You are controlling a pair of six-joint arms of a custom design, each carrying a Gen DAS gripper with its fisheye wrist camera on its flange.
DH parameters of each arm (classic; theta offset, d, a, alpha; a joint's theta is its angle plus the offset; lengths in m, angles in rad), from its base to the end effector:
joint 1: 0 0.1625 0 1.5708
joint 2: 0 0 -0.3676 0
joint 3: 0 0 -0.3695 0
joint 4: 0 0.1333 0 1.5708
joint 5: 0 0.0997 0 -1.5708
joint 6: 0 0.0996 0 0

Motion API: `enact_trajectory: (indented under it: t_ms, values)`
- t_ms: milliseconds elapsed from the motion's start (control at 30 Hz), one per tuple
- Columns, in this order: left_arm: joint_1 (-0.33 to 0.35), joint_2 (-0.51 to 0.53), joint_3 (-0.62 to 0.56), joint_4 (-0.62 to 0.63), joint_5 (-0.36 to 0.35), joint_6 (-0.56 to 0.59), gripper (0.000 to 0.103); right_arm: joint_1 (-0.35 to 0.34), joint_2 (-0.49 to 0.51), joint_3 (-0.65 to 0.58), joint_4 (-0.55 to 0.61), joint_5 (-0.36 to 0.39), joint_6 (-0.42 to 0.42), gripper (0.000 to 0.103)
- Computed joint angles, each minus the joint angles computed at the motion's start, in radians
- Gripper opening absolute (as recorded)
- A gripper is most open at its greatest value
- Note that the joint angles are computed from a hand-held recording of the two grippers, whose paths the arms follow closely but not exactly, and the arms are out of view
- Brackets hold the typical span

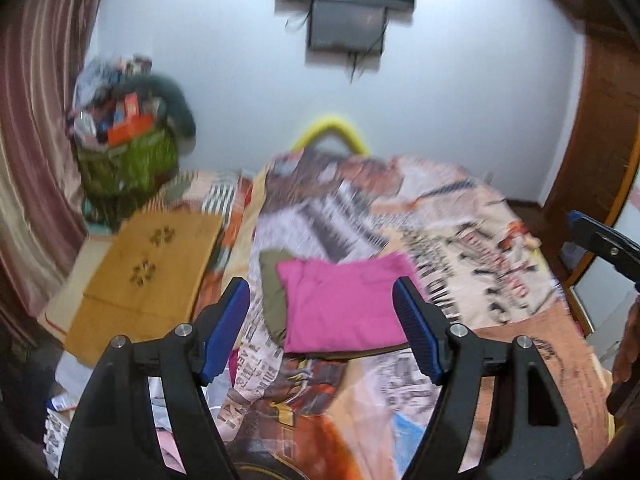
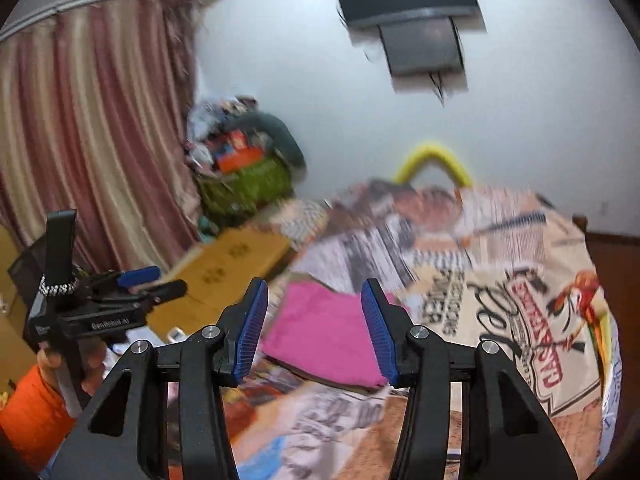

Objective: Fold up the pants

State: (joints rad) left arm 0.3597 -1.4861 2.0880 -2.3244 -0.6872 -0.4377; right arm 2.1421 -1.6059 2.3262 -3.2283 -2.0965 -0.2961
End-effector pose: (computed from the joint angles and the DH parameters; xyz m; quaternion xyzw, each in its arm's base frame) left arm -0.3413 -0.3530 0.2722 0.3099 0.8470 -0.3595 0.2392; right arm 0.2827 -0.2858 0.3155 0.2556 -0.8311 0.4638 0.1698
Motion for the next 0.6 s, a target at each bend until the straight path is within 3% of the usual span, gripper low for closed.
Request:
enact_trajectory:
  t_ms: [133, 333, 500, 600]
  values:
    - [-0.16, -0.131, 0.074, 0.052, 0.07, -0.059, 0.074, 0.127, -0.012, 0.027, -0.094, -0.058, -0.009, 0.045]
    - [-0.366, -0.303, 0.142, 0.242, 0.155, -0.243, 0.074, 0.307, 0.011, 0.072, -0.265, -0.168, -0.025, 0.045]
    - [-0.522, -0.402, 0.144, 0.54, 0.257, -0.474, 0.074, 0.437, 0.103, 0.075, -0.419, -0.305, -0.093, 0.045]
    - [-0.578, -0.444, 0.147, 0.634, 0.256, -0.558, 0.074, 0.472, 0.132, 0.085, -0.473, -0.335, -0.085, 0.045]
